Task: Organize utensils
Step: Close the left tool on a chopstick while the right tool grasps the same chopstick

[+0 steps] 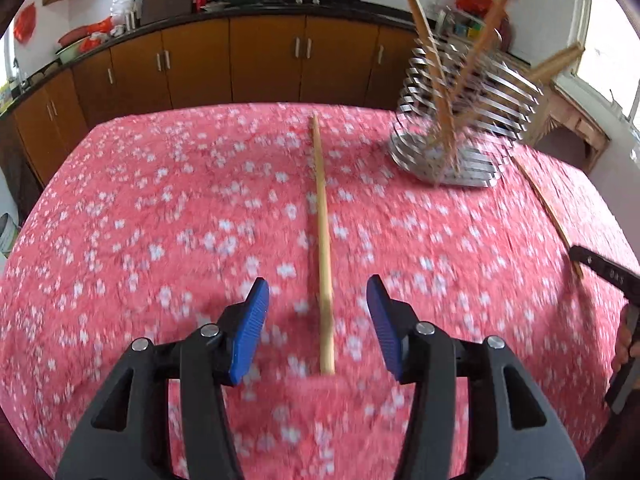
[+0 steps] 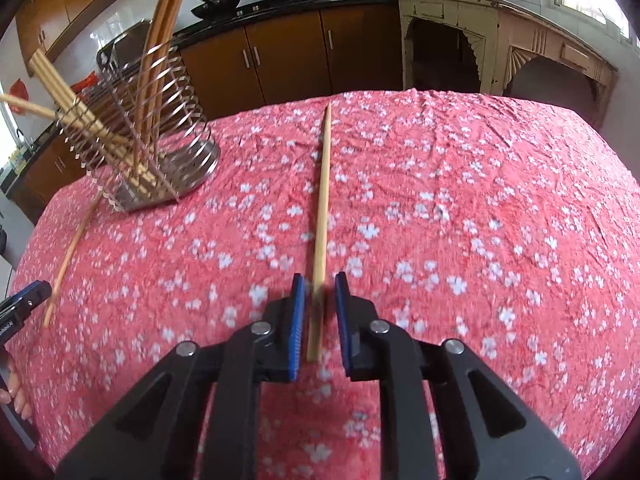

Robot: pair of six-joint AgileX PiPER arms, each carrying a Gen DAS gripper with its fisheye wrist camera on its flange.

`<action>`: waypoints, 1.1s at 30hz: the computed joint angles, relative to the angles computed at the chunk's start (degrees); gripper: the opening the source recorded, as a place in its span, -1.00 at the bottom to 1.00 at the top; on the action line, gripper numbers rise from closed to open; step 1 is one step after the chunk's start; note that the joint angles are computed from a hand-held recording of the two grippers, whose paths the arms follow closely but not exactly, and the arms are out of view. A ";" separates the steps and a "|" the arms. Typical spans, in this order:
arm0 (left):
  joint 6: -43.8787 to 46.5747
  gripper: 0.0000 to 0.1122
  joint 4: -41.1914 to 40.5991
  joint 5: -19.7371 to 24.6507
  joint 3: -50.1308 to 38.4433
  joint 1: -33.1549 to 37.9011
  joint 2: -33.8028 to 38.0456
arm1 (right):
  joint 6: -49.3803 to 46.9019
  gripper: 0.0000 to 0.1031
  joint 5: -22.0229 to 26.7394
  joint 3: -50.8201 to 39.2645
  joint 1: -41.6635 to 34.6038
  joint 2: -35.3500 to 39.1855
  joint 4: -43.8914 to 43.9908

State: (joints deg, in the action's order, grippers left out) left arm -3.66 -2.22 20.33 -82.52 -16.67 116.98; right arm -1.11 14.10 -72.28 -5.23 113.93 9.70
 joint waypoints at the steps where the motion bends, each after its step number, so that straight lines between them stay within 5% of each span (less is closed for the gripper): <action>1: -1.47 -0.09 2.01 -0.06 0.49 -0.41 -0.02 | 2.81 -0.64 -0.29 0.45 0.52 -0.19 -3.18; 5: -7.48 -0.07 8.92 -0.36 1.46 -2.34 -0.06 | 12.86 -0.64 -1.15 1.70 2.05 -0.72 -14.52; 12: -15.81 -0.04 18.30 2.94 -0.91 -4.69 1.13 | 1.80 -0.64 -1.35 1.72 0.63 -0.73 -2.90; 24: -15.29 -0.04 17.27 2.22 -0.01 -4.51 0.76 | 4.39 -0.64 -1.39 1.68 0.90 -0.60 -5.64; 29: -14.88 -0.13 16.59 1.48 1.61 -4.31 -0.36 | 17.23 -0.64 -1.38 3.19 2.69 -1.63 -19.35; 33: -14.15 -0.22 16.08 -0.36 5.17 -4.39 -2.37 | 14.79 -0.64 -1.85 4.11 2.39 -2.25 -16.67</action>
State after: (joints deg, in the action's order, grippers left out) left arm -17.81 13.86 19.98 -77.34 -21.06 114.61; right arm 13.68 12.25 -68.17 -2.84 111.68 -6.97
